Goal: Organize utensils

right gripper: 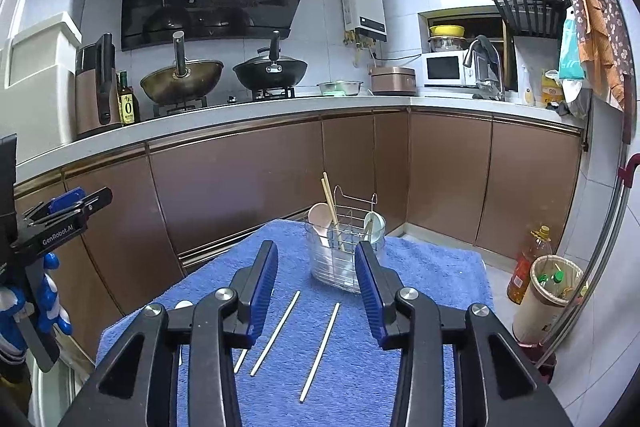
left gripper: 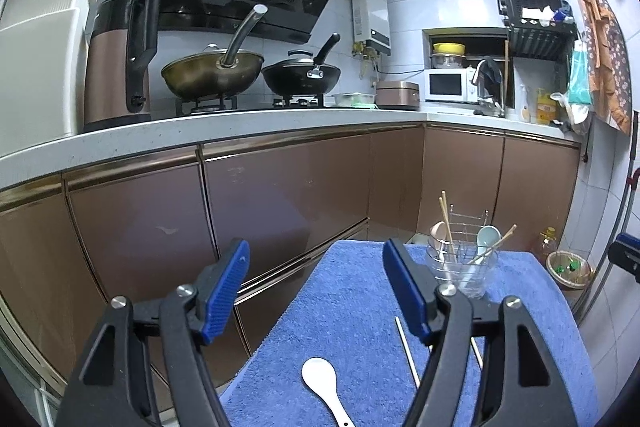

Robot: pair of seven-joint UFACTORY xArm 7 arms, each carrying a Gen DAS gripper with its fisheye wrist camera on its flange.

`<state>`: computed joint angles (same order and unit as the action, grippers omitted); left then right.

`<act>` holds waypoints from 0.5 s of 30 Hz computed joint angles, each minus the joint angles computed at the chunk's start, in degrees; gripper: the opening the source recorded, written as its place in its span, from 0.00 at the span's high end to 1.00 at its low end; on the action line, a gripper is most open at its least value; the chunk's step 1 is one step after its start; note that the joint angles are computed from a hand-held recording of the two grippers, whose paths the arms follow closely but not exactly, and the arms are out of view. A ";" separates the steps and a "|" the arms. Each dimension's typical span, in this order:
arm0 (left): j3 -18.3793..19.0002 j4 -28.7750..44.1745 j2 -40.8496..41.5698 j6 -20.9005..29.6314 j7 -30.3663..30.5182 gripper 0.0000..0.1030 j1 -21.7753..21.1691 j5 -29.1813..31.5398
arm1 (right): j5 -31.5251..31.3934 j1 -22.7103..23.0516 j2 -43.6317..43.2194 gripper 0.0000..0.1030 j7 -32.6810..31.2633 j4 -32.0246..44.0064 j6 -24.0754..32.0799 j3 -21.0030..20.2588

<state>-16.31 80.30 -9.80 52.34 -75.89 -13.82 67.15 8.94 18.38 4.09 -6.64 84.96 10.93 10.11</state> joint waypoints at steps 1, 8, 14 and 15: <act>0.01 -0.09 -0.10 -0.32 0.27 0.34 -0.10 -0.12 | 0.21 -0.02 -0.11 0.63 -0.18 -0.11 -0.07 0.05; -0.69 -0.66 -0.64 -2.60 1.70 0.34 -0.12 0.76 | 1.66 -0.10 -0.58 0.61 -1.11 -0.63 -0.50 0.18; -0.98 -0.66 -0.69 -3.07 1.41 0.34 -0.36 1.95 | 3.07 -0.25 -1.32 0.60 -2.11 -1.47 -0.91 0.10; -0.85 -0.79 -0.79 -3.50 1.40 0.34 -0.37 1.69 | 2.97 -0.21 -1.39 0.60 -1.94 -1.54 -0.94 0.04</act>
